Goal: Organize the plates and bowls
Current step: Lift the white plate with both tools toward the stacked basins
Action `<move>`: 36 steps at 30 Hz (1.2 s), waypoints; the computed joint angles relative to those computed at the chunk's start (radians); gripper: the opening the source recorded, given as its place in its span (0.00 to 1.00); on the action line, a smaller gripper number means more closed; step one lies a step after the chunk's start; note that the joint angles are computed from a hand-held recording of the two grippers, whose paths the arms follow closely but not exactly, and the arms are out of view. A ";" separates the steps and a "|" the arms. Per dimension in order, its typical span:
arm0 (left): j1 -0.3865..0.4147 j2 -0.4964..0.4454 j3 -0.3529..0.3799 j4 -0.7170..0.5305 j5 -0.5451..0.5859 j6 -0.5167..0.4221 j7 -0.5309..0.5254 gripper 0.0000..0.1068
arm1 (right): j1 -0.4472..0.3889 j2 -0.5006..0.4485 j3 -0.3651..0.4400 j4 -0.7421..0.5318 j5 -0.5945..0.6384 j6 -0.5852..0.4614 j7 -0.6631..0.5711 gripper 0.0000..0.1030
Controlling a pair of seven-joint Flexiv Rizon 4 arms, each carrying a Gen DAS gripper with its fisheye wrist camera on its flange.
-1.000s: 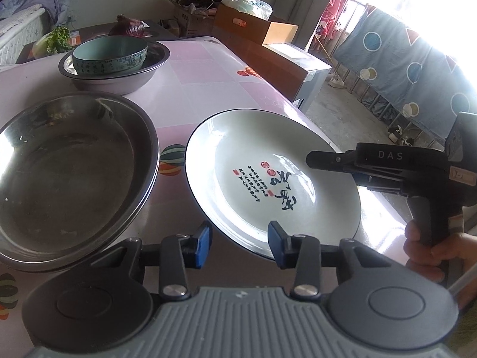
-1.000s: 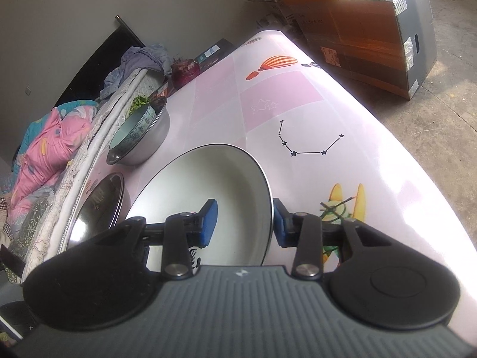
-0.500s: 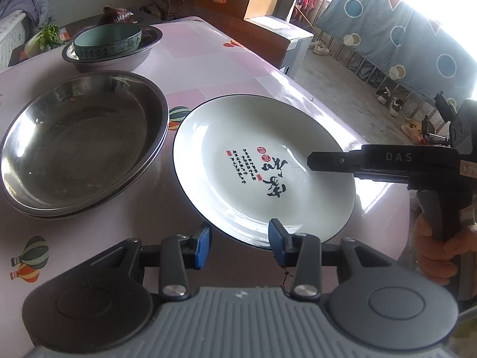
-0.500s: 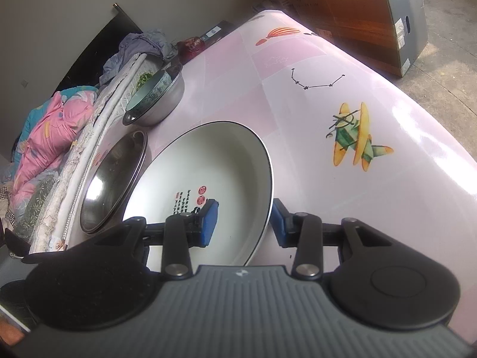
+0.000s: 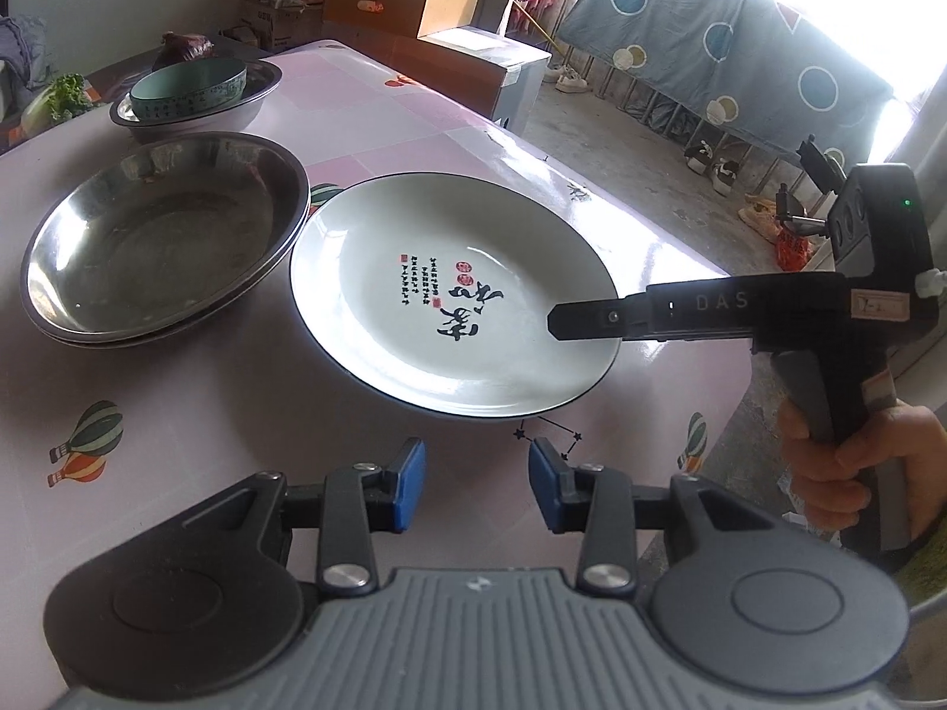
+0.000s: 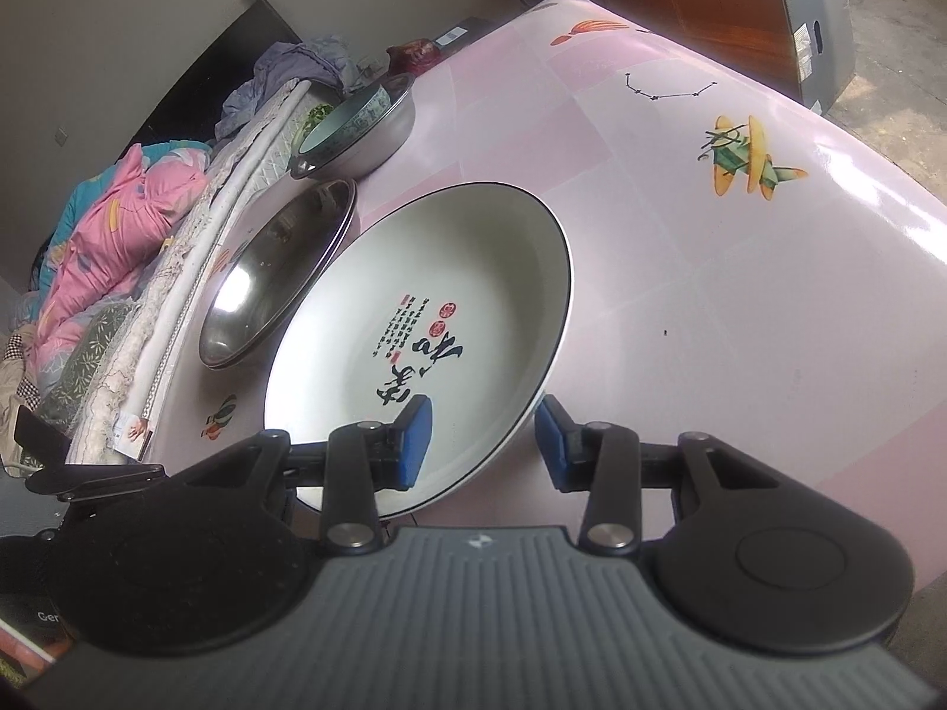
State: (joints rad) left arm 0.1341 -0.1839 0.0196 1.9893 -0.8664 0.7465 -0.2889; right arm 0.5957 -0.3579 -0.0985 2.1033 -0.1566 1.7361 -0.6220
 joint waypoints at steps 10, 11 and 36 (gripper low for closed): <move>0.012 -0.033 -0.003 -0.028 -0.116 0.082 -0.017 0.52 | 0.207 -0.002 -0.267 0.017 0.004 0.000 0.068 0.38; 0.015 -0.045 -0.008 -0.039 -0.120 0.088 -0.031 0.53 | 0.197 -0.008 -0.258 0.010 0.007 0.003 0.066 0.38; 0.020 -0.148 -0.068 -0.126 0.029 0.150 -0.244 0.21 | -0.013 -0.089 -0.056 -0.109 -0.009 -0.017 -0.003 0.30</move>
State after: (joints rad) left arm 0.1546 -0.3320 -0.0485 1.8630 -0.8378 0.8965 -0.5332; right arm 0.5823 -0.4472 -0.1543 1.9945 -0.1657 1.7192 -0.6250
